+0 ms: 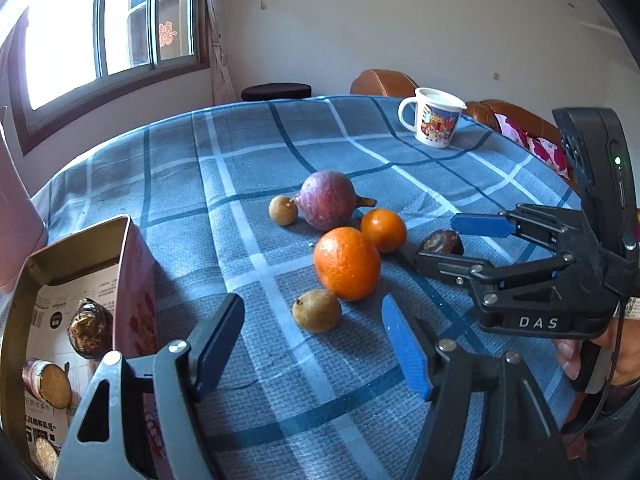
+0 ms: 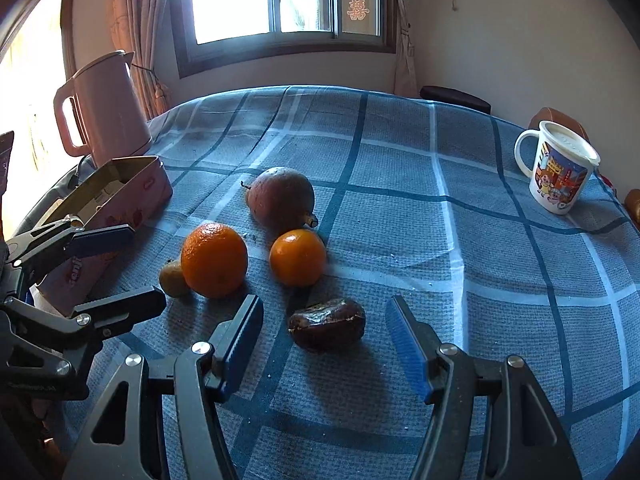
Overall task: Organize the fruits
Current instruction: 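Grasp the small brown oval fruit with the left tool while the right tool grasps the dark brown date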
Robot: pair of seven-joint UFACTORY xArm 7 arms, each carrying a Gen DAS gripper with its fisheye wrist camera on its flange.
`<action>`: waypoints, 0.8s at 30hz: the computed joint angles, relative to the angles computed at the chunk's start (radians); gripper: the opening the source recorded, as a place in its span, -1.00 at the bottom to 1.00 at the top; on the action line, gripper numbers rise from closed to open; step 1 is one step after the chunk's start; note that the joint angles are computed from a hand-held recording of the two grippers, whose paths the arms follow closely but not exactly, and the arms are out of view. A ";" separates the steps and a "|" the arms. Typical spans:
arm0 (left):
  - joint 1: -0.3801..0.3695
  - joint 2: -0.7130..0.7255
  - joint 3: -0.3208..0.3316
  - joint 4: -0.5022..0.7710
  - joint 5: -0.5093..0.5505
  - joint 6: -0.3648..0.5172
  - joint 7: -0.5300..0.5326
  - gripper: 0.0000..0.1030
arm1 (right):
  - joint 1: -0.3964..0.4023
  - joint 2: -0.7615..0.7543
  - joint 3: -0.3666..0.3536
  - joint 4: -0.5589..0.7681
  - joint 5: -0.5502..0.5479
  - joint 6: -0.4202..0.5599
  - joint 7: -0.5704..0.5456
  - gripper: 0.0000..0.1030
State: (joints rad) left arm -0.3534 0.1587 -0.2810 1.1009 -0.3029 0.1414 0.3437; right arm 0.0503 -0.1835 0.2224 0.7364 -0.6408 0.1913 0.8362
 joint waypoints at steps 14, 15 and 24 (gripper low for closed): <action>0.011 0.066 -0.006 0.098 -0.025 0.160 0.029 -0.38 | 0.052 0.021 -0.042 0.005 0.164 0.006 -0.159 -0.20; 0.011 0.066 -0.005 0.099 -0.031 0.159 0.032 -0.38 | 0.050 0.022 -0.040 0.006 0.165 0.006 -0.159 -0.20; 0.038 0.034 -0.036 0.056 -0.161 0.077 0.131 -0.38 | 0.014 0.003 -0.014 -0.011 0.105 -0.031 -0.109 -0.20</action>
State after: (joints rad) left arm -0.3152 0.1930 -0.3172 1.1570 -0.4643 0.2188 0.4745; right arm 0.0642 -0.1804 0.2085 0.7257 -0.5354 0.1606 0.7273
